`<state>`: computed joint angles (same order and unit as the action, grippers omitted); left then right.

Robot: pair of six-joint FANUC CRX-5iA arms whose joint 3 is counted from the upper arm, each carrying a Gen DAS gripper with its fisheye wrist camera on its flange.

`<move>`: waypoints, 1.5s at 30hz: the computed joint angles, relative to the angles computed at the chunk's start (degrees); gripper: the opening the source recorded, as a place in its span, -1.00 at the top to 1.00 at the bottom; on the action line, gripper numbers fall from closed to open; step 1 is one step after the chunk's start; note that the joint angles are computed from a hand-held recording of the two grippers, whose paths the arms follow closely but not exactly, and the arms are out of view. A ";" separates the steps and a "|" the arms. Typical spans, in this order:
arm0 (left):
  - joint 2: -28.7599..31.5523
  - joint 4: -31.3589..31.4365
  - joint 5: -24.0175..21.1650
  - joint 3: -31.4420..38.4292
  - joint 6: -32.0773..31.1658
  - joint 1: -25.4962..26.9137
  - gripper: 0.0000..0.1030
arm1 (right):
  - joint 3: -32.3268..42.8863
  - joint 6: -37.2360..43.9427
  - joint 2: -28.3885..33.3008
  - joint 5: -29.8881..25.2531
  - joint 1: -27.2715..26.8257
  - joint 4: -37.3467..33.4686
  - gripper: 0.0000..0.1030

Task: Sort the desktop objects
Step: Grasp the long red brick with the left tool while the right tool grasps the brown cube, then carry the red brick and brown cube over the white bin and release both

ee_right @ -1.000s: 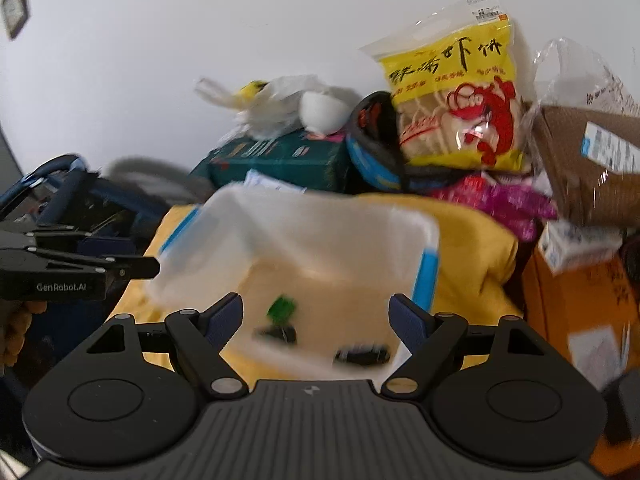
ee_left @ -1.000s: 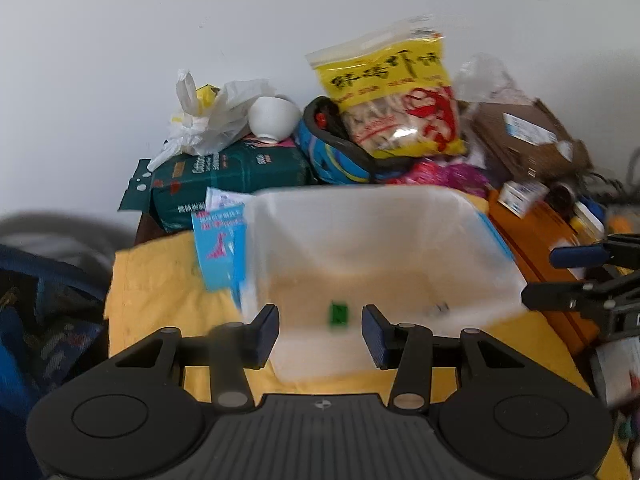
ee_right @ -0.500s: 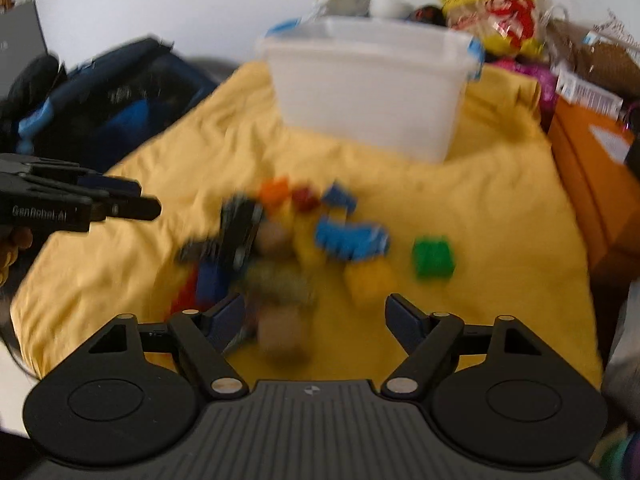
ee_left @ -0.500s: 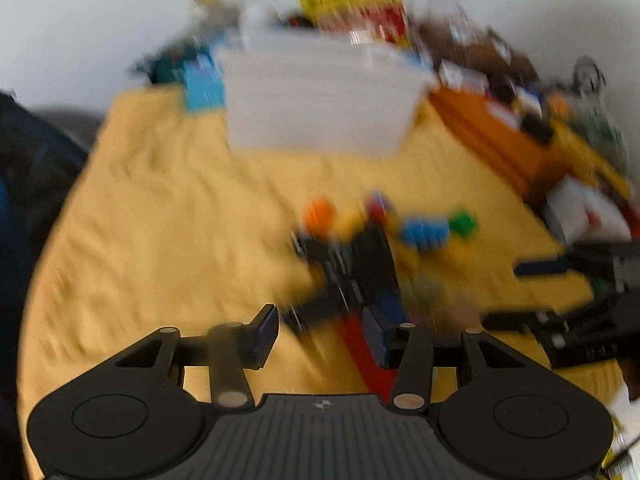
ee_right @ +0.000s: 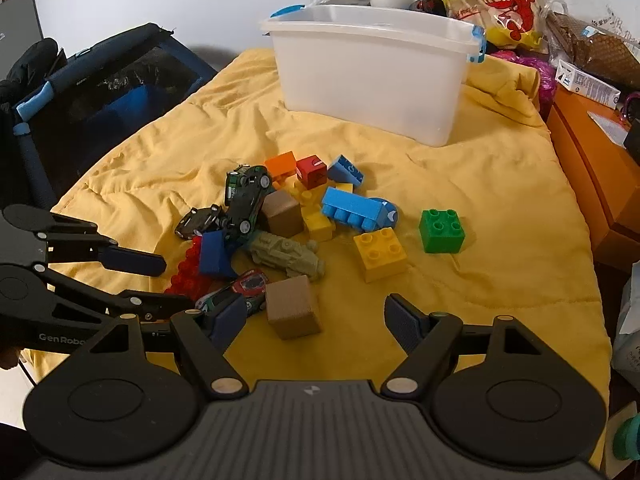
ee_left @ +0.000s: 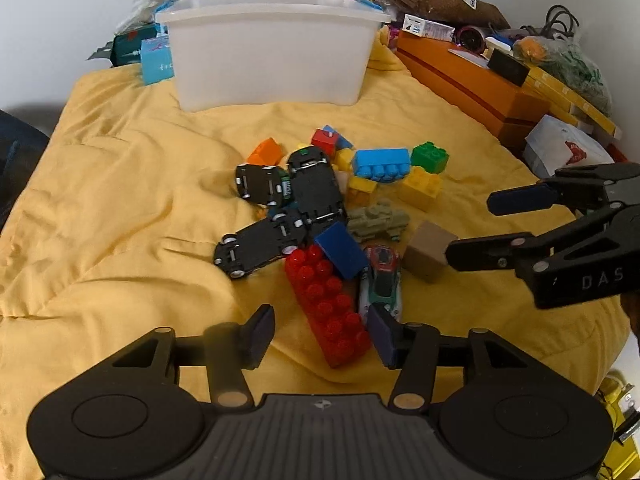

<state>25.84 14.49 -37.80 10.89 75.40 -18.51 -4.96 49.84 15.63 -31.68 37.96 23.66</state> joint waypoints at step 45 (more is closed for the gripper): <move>-1.35 3.94 4.36 -2.51 -3.18 1.97 0.46 | 1.31 1.67 0.48 0.97 -1.07 -5.47 0.37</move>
